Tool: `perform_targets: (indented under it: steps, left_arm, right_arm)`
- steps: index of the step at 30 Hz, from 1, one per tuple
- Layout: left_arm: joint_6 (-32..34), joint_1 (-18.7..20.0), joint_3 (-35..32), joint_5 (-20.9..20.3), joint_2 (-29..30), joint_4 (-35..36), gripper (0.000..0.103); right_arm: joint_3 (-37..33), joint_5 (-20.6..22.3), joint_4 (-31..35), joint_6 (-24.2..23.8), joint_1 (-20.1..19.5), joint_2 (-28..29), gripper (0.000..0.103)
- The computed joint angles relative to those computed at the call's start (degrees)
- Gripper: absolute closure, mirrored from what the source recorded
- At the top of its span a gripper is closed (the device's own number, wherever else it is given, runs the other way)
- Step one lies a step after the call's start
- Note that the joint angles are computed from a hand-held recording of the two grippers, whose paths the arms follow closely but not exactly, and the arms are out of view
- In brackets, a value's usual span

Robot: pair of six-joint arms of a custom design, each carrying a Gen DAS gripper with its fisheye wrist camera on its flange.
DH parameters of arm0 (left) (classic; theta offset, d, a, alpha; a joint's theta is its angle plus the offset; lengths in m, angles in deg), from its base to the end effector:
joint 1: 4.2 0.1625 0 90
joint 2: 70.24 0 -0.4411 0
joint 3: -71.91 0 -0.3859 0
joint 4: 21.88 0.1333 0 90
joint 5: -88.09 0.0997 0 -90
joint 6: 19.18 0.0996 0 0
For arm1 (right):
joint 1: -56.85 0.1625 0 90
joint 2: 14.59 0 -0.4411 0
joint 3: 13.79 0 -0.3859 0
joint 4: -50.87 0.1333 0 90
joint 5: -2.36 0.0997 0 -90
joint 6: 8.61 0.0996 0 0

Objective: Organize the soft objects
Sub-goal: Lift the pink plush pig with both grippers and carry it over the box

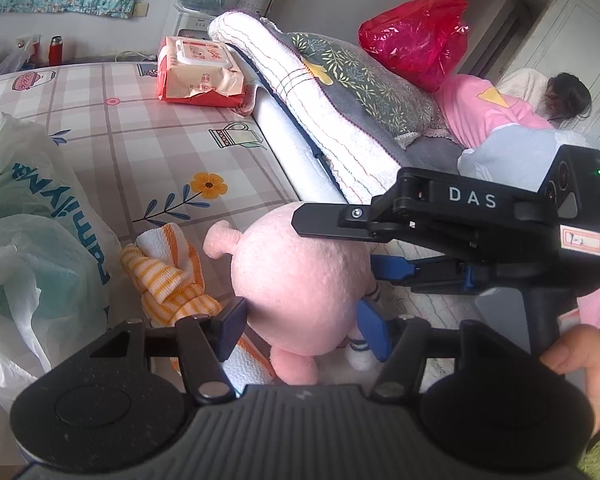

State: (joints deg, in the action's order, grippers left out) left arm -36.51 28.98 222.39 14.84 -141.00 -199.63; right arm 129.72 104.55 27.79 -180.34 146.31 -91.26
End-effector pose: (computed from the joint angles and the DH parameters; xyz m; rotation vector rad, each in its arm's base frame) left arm -0.1844 -0.3141 0.1187 0.9719 2.7983 -0.4288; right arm 0.1099 -0.2559 0.0976 -0.3362 -2.7320 1.1911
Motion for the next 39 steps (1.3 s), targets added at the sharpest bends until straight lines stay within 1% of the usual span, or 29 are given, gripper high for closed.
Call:
perform_targets:
  steps: [5,10,13,19,25,27,29,32,35,37,39]
  left_arm:
    - [-0.3,-2.0,1.3,0.2,-3.3,-0.7,0.042]
    - [-1.2,-4.7,2.8,1.2,-7.8,-0.8,0.042]
    - [-2.1,-6.2,3.3,2.4,-11.1,0.3,0.042]
    - [-3.2,-7.9,4.2,5.5,-18.9,3.5,0.042]
    - [-3.7,-8.7,4.3,10.5,-30.7,10.6,0.042]
    - [-4.0,-8.9,3.9,12.8,-35.3,14.2,0.042]
    - [-4.5,-9.3,3.1,15.7,-40.8,19.3,0.042]
    - [-5.3,-9.7,1.2,20.6,-48.3,28.2,0.042]
    - [-7.0,-9.5,-2.2,25.8,-55.7,38.5,0.042]
    - [-7.9,-9.2,-4.5,29.2,-59.0,44.3,0.042]
    - [-9.7,-8.4,-7.4,32.6,-61.0,51.1,0.041]
  right_arm:
    - [1.2,2.2,-0.3,1.7,4.0,-2.8,0.03]
    - [0.7,6.6,0.9,4.1,10.5,-4.7,0.03]
    - [-0.1,9.6,1.8,5.7,15.3,-5.4,0.03]
    - [-3.7,14.7,3.8,8.2,24.4,-3.7,0.03]
    - [-10.3,17.4,6.5,9.3,32.3,1.6,0.03]
    - [-13.1,17.2,7.5,9.4,34.3,4.0,0.03]
    - [-16.3,16.8,8.9,9.5,36.4,6.9,0.03]
    - [-22.1,15.2,11.5,9.4,38.8,12.0,0.03]
    - [-28.9,11.2,15.2,9.4,40.1,17.8,0.03]
    - [-34.1,8.2,18.0,9.4,40.5,22.1,0.03]
    - [-39.7,5.1,21.2,9.4,40.8,26.9,0.03]
